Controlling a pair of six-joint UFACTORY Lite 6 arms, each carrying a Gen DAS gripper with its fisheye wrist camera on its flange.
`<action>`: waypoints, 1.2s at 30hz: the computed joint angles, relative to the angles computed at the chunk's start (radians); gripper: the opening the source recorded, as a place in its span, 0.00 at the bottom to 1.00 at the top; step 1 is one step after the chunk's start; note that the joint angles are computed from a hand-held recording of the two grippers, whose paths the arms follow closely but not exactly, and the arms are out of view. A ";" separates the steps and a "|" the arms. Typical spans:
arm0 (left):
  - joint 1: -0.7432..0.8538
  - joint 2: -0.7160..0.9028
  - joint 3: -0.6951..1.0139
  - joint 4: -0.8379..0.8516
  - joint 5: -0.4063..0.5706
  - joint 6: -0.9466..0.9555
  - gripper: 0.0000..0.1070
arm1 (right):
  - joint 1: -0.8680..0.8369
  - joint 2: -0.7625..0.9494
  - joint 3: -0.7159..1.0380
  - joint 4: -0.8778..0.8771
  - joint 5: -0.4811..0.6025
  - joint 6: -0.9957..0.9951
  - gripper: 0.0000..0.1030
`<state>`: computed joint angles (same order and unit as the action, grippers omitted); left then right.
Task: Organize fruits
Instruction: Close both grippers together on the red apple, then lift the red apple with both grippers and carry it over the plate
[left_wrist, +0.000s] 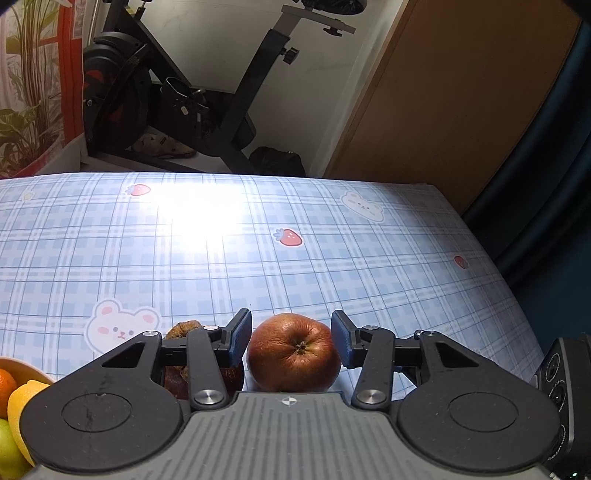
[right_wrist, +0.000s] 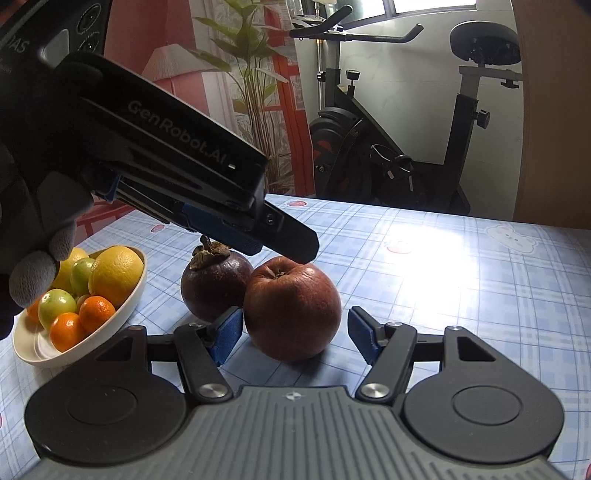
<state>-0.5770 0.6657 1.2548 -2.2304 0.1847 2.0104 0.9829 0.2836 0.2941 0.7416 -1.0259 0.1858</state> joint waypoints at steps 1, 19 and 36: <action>0.000 0.006 0.002 0.022 0.000 -0.017 0.47 | -0.004 0.003 0.004 -0.007 0.004 -0.001 0.64; -0.027 -0.027 -0.051 -0.085 0.005 0.096 0.48 | -0.031 0.007 -0.003 -0.059 0.010 0.060 0.61; -0.099 -0.123 -0.179 -0.206 0.011 0.202 0.48 | 0.258 -0.027 -0.050 0.260 -0.011 0.094 0.61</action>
